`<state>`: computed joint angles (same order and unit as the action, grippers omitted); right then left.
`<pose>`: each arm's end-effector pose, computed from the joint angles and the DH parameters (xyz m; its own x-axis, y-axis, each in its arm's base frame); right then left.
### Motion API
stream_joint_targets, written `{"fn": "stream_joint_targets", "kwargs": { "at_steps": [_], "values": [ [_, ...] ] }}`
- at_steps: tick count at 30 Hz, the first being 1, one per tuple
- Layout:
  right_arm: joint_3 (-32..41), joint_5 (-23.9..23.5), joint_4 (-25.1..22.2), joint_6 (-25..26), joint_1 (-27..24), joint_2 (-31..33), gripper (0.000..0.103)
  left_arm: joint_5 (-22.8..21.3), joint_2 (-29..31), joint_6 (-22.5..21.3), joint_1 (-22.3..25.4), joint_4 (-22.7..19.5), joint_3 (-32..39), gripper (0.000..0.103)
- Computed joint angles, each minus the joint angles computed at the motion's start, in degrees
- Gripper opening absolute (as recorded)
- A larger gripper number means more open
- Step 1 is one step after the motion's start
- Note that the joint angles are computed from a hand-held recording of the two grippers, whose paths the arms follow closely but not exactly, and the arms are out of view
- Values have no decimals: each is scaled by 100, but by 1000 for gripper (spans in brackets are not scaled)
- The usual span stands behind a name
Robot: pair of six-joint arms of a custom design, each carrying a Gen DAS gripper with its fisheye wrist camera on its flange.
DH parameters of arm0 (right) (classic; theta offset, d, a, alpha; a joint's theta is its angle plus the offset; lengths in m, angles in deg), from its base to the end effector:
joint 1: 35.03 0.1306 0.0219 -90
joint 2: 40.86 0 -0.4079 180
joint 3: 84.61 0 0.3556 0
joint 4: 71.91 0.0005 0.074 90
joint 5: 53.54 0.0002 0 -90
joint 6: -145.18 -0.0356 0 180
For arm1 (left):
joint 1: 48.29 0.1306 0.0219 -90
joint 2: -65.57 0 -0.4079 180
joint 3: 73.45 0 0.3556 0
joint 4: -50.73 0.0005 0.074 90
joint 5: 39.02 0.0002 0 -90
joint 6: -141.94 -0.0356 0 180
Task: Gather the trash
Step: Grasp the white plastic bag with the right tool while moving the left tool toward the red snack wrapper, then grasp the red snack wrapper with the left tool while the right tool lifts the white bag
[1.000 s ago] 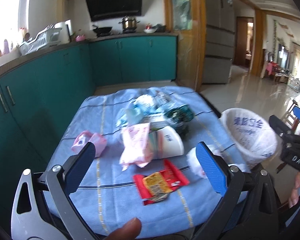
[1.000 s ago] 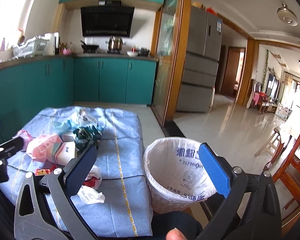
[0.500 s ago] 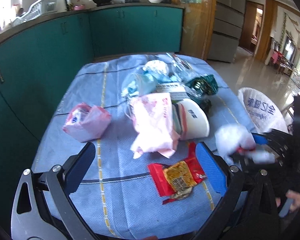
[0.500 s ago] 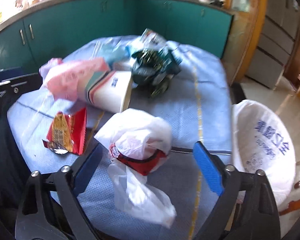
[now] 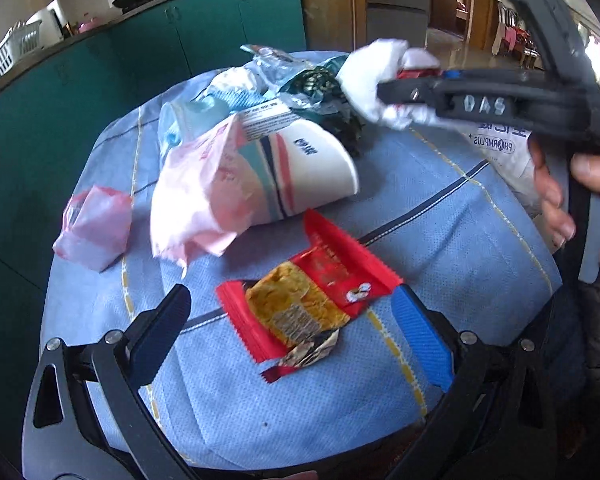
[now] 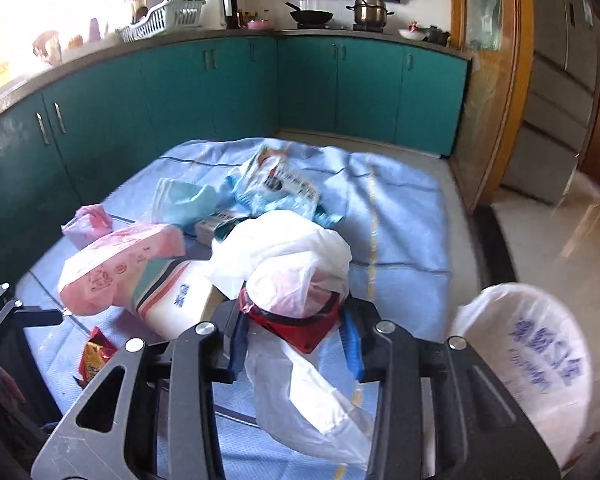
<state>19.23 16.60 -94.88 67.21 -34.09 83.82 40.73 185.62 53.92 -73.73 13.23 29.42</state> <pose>0.6635 0.0225 0.2650 -0.6227 -0.2063 -0.7548 -0.3991 0.9134 0.0796 0.5703 -0.2648 0.2896 -0.7478 0.3181 -0.5828 0.3042 0.9444 0.1251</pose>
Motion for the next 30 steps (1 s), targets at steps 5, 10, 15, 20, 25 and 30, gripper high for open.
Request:
{"fn": "stream_joint_targets", "kwargs": {
  "at_steps": [5,10,15,20,25,30],
  "values": [
    [152,-112,-282,205,-41,198,40,46,208,-65,-58,-46,187,100],
    [21,-109,-237,308,-61,143,54,35,416,69,-43,-158,428,85],
    [34,12,-202,276,-56,211,75,12,334,90,-13,-9,333,71],
    [130,106,-230,275,12,298,77,181,162,138,37,106,126,54],
    [169,186,-225,314,80,341,77,243,30,146,39,258,-38,51],
    [200,-16,-331,307,79,344,45,310,-179,201,102,563,-238,50]
  ]
}}
